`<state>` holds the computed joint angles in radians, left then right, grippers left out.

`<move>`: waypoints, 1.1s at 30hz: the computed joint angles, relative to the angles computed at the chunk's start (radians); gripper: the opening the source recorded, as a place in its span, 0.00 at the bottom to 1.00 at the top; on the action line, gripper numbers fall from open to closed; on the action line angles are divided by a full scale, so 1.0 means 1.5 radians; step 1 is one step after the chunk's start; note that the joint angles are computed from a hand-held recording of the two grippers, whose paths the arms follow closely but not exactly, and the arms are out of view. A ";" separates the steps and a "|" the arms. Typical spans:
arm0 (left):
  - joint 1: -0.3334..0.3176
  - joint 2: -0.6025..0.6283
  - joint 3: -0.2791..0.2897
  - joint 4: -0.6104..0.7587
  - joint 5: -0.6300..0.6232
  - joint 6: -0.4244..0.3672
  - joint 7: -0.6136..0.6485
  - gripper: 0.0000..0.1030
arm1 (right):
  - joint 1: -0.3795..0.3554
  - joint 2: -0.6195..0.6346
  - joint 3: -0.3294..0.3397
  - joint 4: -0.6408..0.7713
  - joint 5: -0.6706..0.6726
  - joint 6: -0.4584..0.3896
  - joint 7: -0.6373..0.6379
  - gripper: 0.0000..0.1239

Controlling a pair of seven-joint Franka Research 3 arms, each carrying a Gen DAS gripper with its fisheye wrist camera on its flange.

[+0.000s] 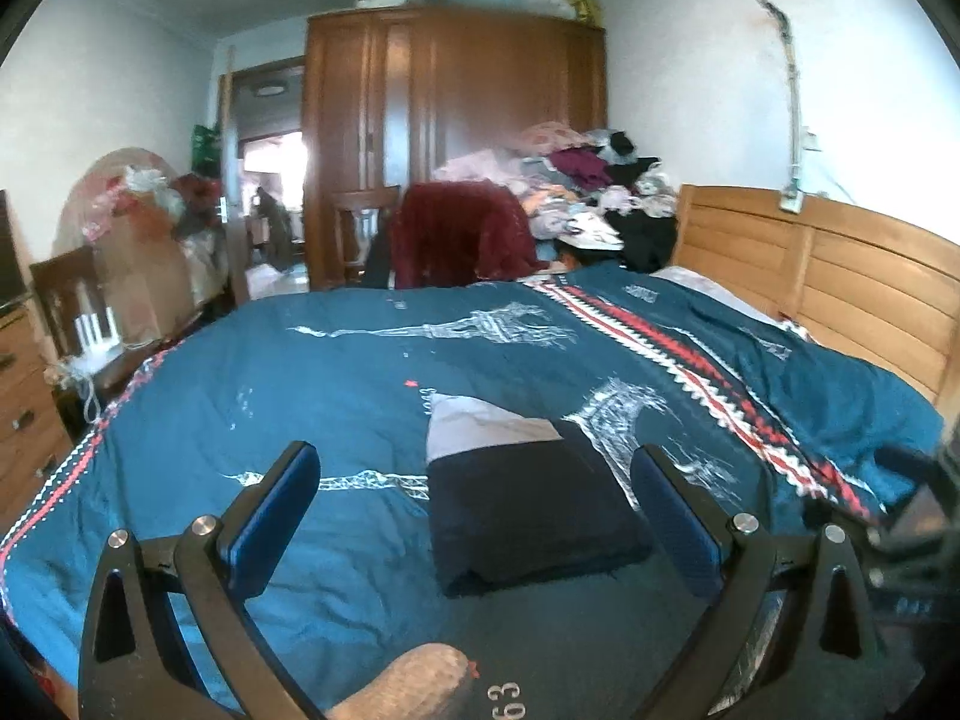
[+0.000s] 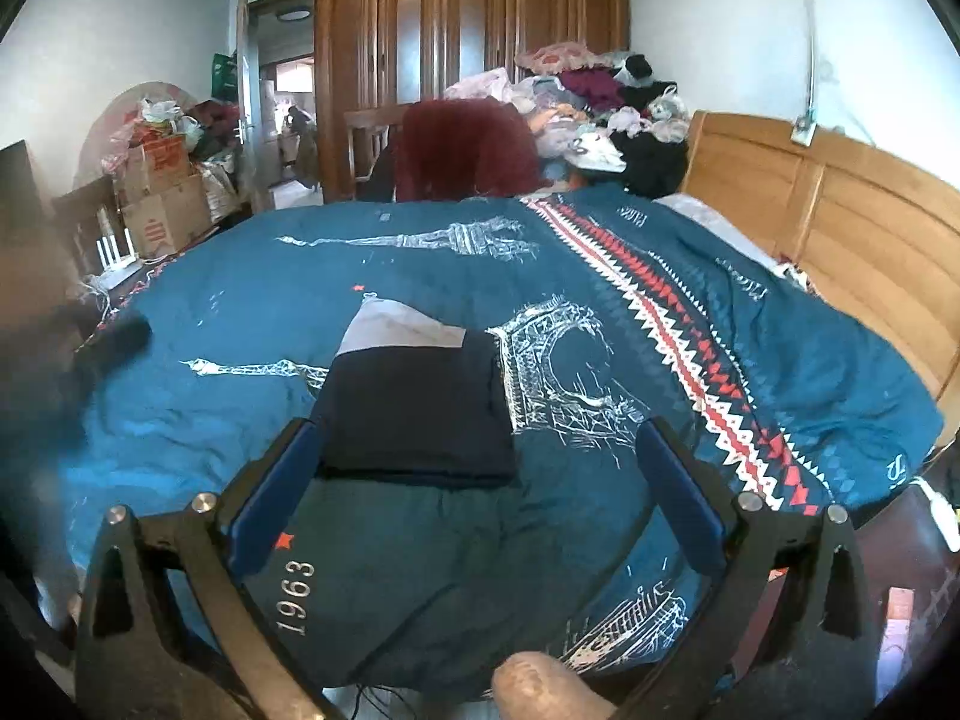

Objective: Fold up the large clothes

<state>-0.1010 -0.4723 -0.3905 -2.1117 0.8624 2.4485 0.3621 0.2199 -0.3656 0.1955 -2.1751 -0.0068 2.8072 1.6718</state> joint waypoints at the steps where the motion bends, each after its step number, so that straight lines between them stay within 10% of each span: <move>1: 0.010 0.022 -0.012 0.025 0.006 -0.024 -0.002 1.00 | 0.013 0.008 -0.019 -0.002 0.019 0.005 -0.022 0.83; 10: -0.006 0.230 -0.037 0.221 0.130 -0.175 -0.049 1.00 | 0.070 0.110 -0.137 0.046 0.245 0.017 -0.269 0.83; 18: -0.085 0.371 -0.003 0.339 0.125 -0.222 -0.030 1.00 | 0.013 0.138 -0.109 0.053 0.242 -0.009 -0.251 0.83; 33: -0.132 0.172 0.056 0.107 0.055 -0.150 0.014 1.00 | -0.011 0.045 -0.007 0.007 0.055 -0.045 -0.030 0.83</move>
<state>-0.2996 -0.2142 -0.3058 -1.9518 0.9454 2.2238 0.3827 0.2029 -0.2986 0.1843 -2.1646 0.0763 2.7390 1.6274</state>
